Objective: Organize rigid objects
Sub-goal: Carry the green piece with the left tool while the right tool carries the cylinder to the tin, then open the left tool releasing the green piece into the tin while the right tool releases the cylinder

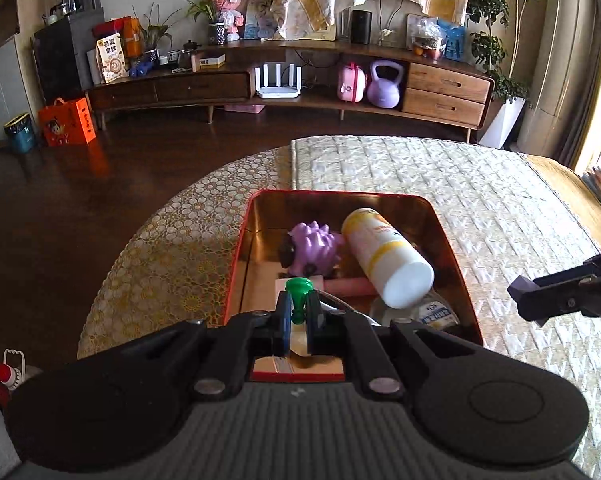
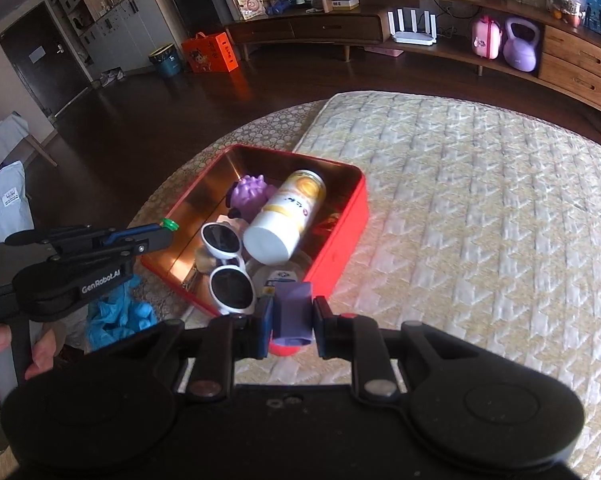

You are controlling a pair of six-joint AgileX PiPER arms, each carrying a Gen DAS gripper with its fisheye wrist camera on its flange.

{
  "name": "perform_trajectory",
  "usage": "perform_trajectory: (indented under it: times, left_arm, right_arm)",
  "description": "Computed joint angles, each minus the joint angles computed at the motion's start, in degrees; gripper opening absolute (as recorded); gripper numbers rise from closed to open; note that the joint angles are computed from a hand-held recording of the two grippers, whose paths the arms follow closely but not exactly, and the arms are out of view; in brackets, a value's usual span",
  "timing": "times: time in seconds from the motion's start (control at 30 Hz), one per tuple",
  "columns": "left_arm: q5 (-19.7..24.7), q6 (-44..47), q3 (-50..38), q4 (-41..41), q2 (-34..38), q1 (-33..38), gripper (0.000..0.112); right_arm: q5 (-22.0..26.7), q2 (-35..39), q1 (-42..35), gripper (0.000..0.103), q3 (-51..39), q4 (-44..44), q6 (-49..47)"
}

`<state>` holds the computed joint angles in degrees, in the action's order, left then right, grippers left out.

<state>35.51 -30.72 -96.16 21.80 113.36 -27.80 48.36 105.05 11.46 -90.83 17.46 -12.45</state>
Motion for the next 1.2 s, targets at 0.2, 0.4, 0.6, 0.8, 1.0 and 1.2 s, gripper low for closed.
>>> perform_trajectory:
  times: [0.2,0.4,0.6,0.8,1.0,1.2]
  left_arm:
    - [3.9,5.4,-10.5,-2.4,7.0,2.4,0.007]
    - [10.1,11.0,-22.8,-7.1,15.0,3.5,0.007]
    - [16.7,13.5,-33.6,-9.1,21.8,3.9,0.007]
    - [20.6,14.9,-38.4,-11.6,25.1,4.4,0.007]
    - [20.3,14.1,-36.5,-12.4,24.3,4.7,0.007]
    - [17.3,13.2,-30.3,-12.7,20.7,4.4,0.007]
  right_arm:
    - [-0.1,5.0,3.8,0.020,-4.8,-3.4,2.6]
    - [-0.5,7.9,5.9,0.020,-6.4,-5.2,4.2]
    - [-1.1,9.1,6.9,0.020,-6.9,-6.9,5.0]
    - [-1.4,9.5,7.1,0.023,-6.5,-6.9,5.0]
    - [-1.3,9.6,6.9,0.027,-6.4,-6.8,5.8]
    - [-1.8,8.3,6.8,0.031,-5.3,-6.8,6.4]
